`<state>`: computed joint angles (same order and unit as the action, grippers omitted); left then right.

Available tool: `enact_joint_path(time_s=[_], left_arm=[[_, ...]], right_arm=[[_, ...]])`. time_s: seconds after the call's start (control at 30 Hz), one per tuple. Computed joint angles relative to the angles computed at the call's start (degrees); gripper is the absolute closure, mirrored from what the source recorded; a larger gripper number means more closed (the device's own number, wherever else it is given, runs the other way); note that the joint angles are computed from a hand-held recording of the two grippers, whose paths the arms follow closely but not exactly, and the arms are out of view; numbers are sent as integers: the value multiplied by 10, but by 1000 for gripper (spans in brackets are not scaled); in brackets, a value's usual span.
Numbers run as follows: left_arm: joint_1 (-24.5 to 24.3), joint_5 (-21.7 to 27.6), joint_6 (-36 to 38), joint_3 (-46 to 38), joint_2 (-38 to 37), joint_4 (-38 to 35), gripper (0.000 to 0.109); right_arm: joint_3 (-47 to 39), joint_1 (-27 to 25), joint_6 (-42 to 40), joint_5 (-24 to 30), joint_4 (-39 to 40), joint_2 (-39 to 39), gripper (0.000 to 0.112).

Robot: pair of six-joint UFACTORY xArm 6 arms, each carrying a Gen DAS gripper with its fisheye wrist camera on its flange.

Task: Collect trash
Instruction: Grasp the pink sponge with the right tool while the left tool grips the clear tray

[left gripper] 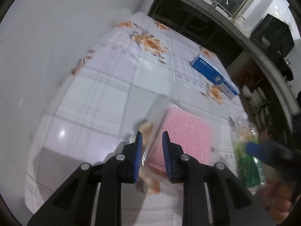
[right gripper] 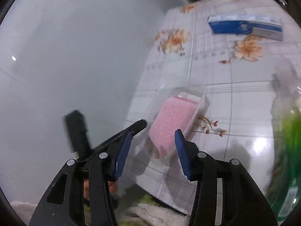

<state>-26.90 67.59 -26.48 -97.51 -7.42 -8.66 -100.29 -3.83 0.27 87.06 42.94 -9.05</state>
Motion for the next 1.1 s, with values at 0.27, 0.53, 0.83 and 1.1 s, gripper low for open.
enact_joint_path(time_s=[0.27,0.53,0.83,1.1], left_arm=[[-1,-37,38,49,-49,-84,88],[10,-46,73,51,-30,-104,98],[4,-68,110,85,-49,-137,101],[1,-74,122,92,-50,-152,101]], right_arm=[[-51,50,17,35,-112,43,66],[-131,78,46,74,-170,105,55],[-248,120,53,136,-238,198,36],[-286,169,23,148,-310,239,31]])
